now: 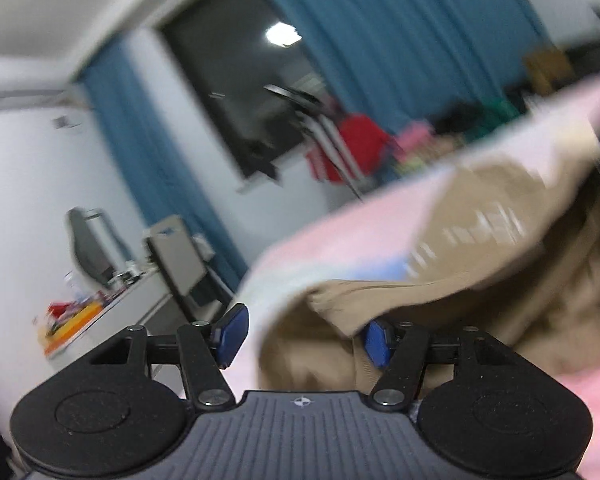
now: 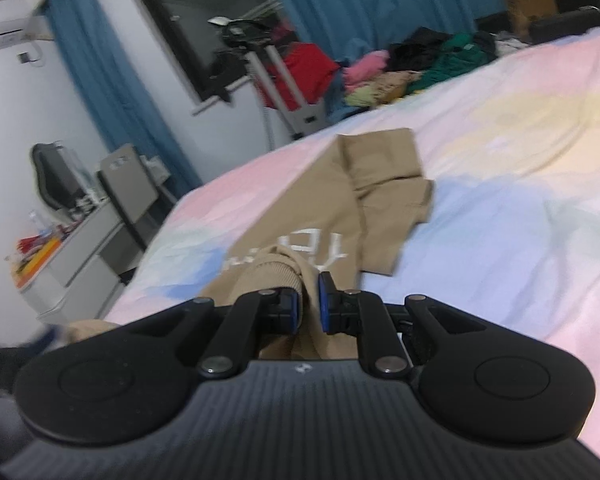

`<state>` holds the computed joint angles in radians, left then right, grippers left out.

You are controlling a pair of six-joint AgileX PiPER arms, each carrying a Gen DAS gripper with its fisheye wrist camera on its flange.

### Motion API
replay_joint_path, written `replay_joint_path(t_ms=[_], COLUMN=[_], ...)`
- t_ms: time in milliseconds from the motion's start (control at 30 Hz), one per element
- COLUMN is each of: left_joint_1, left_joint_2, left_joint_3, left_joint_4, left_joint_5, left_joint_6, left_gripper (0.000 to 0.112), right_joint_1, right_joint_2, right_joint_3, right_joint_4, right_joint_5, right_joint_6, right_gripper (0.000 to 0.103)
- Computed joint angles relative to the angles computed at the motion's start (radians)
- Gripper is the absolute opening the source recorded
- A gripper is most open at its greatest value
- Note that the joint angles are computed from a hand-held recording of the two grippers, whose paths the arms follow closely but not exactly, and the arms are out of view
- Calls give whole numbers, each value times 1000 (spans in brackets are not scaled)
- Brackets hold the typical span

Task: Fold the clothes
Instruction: 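Lift the shirt high with both grippers and shake it out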

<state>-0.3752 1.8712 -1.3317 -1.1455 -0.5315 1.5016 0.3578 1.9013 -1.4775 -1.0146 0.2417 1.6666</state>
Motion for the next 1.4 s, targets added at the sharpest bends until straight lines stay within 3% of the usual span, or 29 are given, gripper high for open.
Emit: replay_joint_path(t_ms=[67,167,333,533,567,700,767,967,1067,1267,1400], left_joint_1=[7,3,-6,21,27,74,91,150,153,131,129], left_joint_2=[-42,-57,-40,27,44,114,130,137,96,-1,-103], left_joint_3=[37,50,17,-81,-108,-221,-243,-289,-238,-79,58], left_joint_4=[62,84,-37,-218,-260,-384,-411,-533,-440,-76,228], left_joint_5=[-26,-61,-53,-33,-29,16,37,96,108,37,-44], left_joint_6=[-127,-174,-23,159,197,321,342,340,204,-205,-571], left_gripper=[71,76,76,76,76,78,78,83,85,87,90], right_joint_1=[4,28,73,101,107,122,111,77,67,112,151], right_joint_2=[2,11,50,40,37,43,59,166,170,126,53], right_joint_3=[-5,-27,-95,-71,-63,-58,-83,-241,-220,-122,-47], right_joint_4=[15,-6,1,-177,-215,-270,-178,232,234,-92,-364], right_joint_5=[28,89,237,259,261,271,269,371,345,373,459], right_joint_6=[-12,-38,-148,-38,-18,-1,-93,-507,-479,-70,222], right_gripper=[15,18,25,29,32,63,63,63,63,64,64])
